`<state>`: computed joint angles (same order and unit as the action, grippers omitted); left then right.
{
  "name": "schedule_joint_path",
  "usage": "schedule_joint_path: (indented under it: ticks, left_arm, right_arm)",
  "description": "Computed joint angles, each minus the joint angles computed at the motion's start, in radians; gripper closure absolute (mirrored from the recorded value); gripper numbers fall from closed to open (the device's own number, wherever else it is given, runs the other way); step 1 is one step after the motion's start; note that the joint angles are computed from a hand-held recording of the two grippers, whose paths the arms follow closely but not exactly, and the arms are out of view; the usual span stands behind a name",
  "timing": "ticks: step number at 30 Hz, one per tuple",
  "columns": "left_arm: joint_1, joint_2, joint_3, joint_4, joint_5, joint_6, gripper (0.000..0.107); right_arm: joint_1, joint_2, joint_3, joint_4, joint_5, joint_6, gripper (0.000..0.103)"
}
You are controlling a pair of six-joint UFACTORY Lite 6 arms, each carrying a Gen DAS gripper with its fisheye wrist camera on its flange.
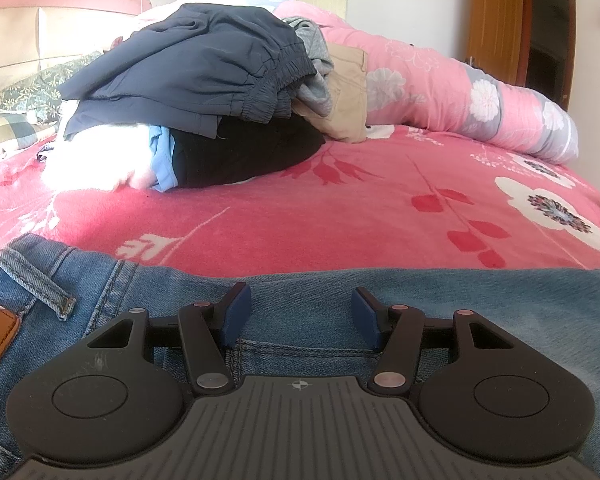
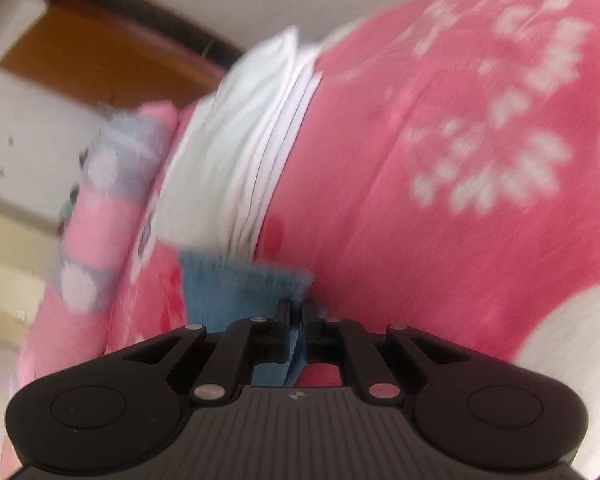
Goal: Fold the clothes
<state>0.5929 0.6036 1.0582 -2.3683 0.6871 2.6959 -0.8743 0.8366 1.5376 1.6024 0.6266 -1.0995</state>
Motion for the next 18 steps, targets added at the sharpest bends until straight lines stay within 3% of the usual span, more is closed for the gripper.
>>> schedule_joint_path:
  ticks: [2,6,10,15,18]
  left_arm:
    - [-0.002,0.000,0.000,-0.005,-0.002,0.006,0.051]
    - [-0.003,0.000,-0.002,-0.011,-0.002,0.013,0.051]
    - [-0.002,0.003,0.002,-0.005,0.000,0.006,0.051]
    - [0.001,0.005,0.005,0.003,0.002,-0.003,0.051]
    - [0.003,0.007,0.007,0.011,0.005,-0.012,0.051]
  right_arm:
    - [0.011,-0.107,-0.120,0.158,-0.088,-0.209,0.085]
    - [0.132,-0.326,-0.339,0.263,-0.050,-0.578,0.085]
    - [0.458,-0.500,-0.524,0.261,-0.050,-0.928,0.083]
    - [0.881,-0.436,-0.552,0.493,-0.113,-1.404,0.081]
    - [0.914,-0.293,-0.399,0.460,-0.198,-1.361,0.083]
